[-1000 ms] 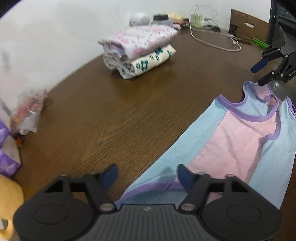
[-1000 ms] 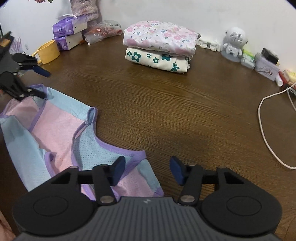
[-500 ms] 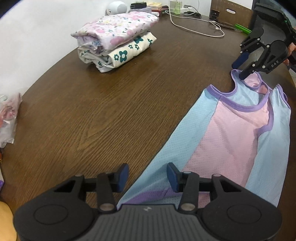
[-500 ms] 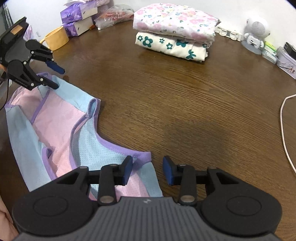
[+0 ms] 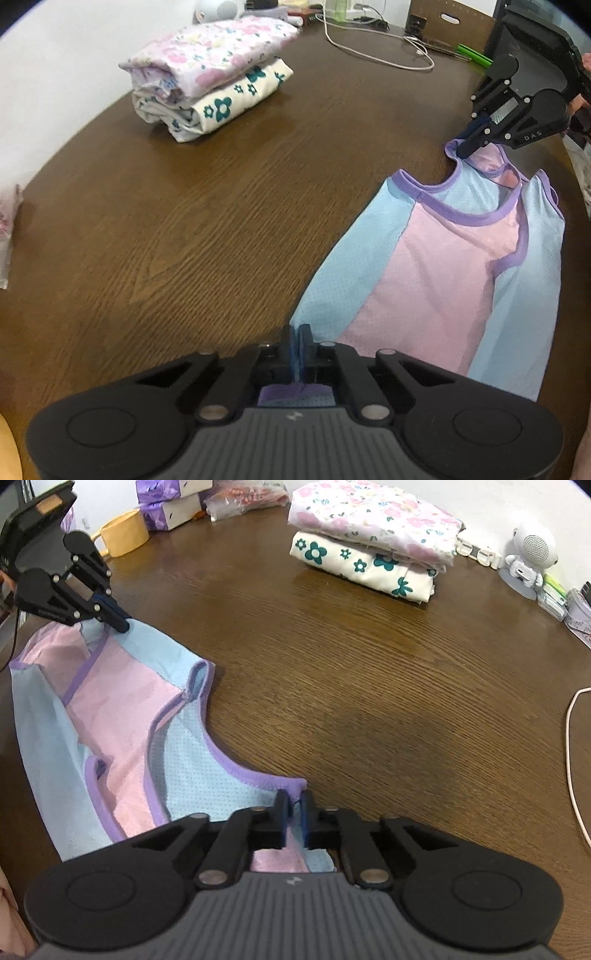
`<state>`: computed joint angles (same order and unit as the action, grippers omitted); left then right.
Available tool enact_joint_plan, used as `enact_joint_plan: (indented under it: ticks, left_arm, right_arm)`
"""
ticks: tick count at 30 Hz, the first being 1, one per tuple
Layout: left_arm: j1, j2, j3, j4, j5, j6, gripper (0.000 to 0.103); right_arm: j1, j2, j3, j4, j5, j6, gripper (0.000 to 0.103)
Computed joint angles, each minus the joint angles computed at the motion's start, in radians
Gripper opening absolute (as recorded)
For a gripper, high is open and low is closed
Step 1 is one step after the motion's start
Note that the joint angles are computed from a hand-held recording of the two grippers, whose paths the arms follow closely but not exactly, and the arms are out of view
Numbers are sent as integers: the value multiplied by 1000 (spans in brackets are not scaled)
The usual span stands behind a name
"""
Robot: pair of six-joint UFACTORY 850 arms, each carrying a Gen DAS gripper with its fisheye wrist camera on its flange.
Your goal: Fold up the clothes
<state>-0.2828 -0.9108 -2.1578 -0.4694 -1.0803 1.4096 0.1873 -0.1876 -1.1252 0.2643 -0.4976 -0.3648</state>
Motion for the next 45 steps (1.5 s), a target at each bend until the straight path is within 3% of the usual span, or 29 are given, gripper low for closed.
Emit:
enact_joint_plan:
  ticks: [3,7,8,10,16,21,28,36,39,40,41,45]
  left_arm:
    - [10,128,203,-89,146,117,0]
    - [33,370,575,-375,429,506,0]
    - [41,418,650,-463,470,610,0]
    - [57,517,803,-617,528,819,0]
    - [86,703,1129,-1055,554,1410,0]
    - [93,728,1207,-1156,554,1530,0]
    - [97,721,1212,-1191,581,1501,5]
    - [82,698,1180,-1161,597,1439,25]
    - [67,680,1151,-1122,589,1413,23]
    - [63,670,1137,-1086,584,1399,18]
    - [56,664,1127,-1067,589,1389,0]
    - [38,655,1130,-1151,608,1501,1]
  right_arm:
    - [6,42,34,-25,47,20,4]
    - [46,149,110,-153,117,76,3]
    - [62,185,138,-186,134,82,3]
    - [109,258,199,-315,159,165,3]
    - [255,365,330,-899,120,713,3]
    - [295,380,394,-1073,98,961,3]
    - [292,389,431,-1292,123,1272,4]
    - [310,377,420,-1394,89,1384,4]
    - [302,366,400,-1415,84,1392,4]
    - [297,361,393,-1419,82,1391,4]
    - [293,355,385,-1425,79,1392,4]
    - [276,333,373,-1414,58,1401,4]
